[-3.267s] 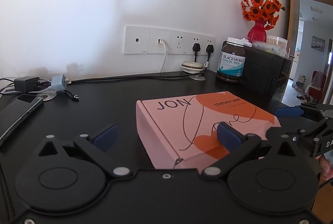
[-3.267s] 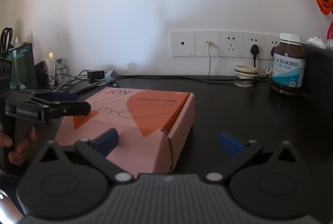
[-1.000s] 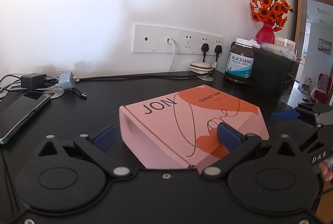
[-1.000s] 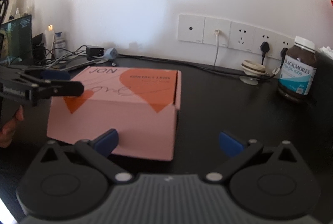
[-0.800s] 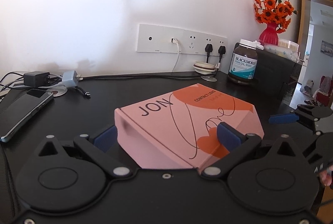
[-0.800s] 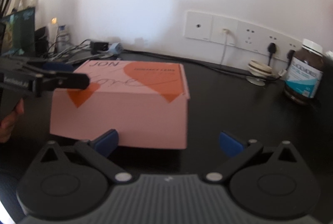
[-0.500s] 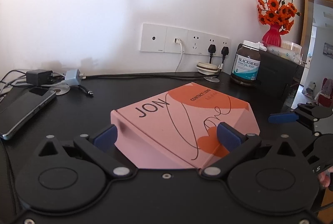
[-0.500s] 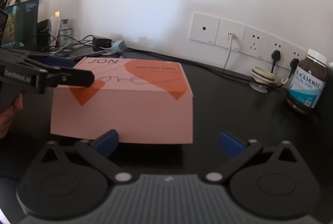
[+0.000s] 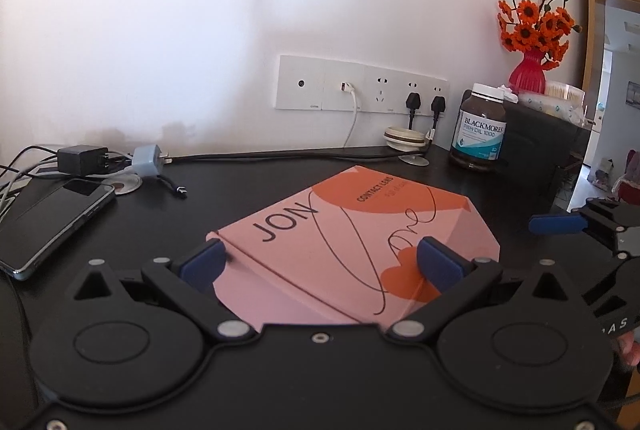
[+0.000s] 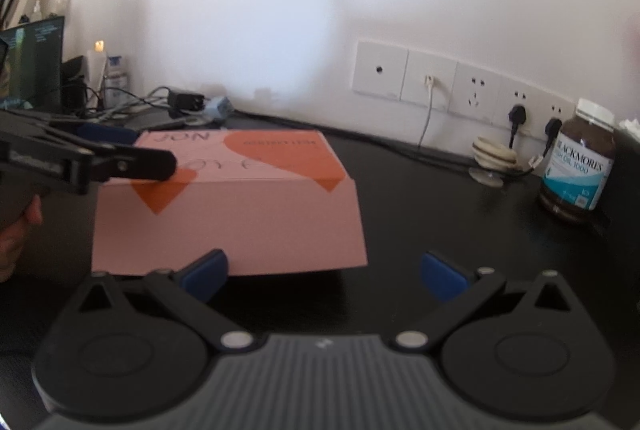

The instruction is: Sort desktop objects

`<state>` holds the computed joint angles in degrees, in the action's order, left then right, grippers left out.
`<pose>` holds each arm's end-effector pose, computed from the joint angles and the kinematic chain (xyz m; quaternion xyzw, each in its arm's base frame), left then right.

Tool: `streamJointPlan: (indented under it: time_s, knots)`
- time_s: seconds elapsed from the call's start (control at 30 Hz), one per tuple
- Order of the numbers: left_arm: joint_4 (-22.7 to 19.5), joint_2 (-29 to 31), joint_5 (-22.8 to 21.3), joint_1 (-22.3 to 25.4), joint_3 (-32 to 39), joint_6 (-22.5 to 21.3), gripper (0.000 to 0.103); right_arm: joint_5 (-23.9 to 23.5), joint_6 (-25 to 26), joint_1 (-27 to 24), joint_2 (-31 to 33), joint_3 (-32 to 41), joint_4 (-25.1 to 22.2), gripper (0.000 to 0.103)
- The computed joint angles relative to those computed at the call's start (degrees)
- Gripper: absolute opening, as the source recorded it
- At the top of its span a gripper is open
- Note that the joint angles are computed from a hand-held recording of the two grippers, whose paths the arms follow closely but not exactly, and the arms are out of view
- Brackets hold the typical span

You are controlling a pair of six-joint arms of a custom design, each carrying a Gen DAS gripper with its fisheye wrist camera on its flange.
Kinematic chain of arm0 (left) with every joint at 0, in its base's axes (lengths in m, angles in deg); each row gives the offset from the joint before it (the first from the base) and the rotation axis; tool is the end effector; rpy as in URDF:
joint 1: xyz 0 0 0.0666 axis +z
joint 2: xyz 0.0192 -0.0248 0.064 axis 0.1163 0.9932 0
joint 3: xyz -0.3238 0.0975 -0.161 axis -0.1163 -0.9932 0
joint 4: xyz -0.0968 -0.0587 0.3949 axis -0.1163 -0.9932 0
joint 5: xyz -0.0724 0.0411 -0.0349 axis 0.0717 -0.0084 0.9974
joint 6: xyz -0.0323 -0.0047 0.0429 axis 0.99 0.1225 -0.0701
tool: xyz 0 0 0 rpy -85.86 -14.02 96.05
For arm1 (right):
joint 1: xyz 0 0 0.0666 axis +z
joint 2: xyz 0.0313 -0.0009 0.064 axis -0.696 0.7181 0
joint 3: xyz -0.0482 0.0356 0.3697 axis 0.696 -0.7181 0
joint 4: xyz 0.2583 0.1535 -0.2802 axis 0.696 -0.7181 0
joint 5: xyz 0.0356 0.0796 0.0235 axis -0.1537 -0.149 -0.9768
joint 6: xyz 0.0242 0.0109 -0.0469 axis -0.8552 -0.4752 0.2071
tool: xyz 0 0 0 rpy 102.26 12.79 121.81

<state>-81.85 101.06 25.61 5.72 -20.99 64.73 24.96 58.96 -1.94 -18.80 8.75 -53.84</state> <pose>0.3990 -0.0296 0.3065 0.2645 0.7822 -0.2395 0.5107 0.2834 0.2253 0.3007 -0.0101 0.8604 -0.0464 0.5074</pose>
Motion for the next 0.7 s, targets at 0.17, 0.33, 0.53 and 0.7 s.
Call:
streamJointPlan:
  time_s: [0.17,0.33,0.53,0.7]
  knots:
    - [-0.2,0.1,0.1,0.1,0.2,0.2,0.103,2.6,1.8,1.2,1.0,0.9,0.5,0.102]
    - [0.2,-0.1,-0.1,0.0,0.0,0.0,0.103,4.4,2.0,2.2,0.9,1.0,-0.4,0.102]
    - [0.4,0.1,0.4,0.2,0.0,0.7,0.103,5.7,-0.3,2.4,-0.3,0.5,-3.0,0.102]
    - [1.0,0.1,0.0,0.2,-0.1,1.0,0.103,6.9,-2.3,2.3,-0.8,0.1,-4.9,0.102]
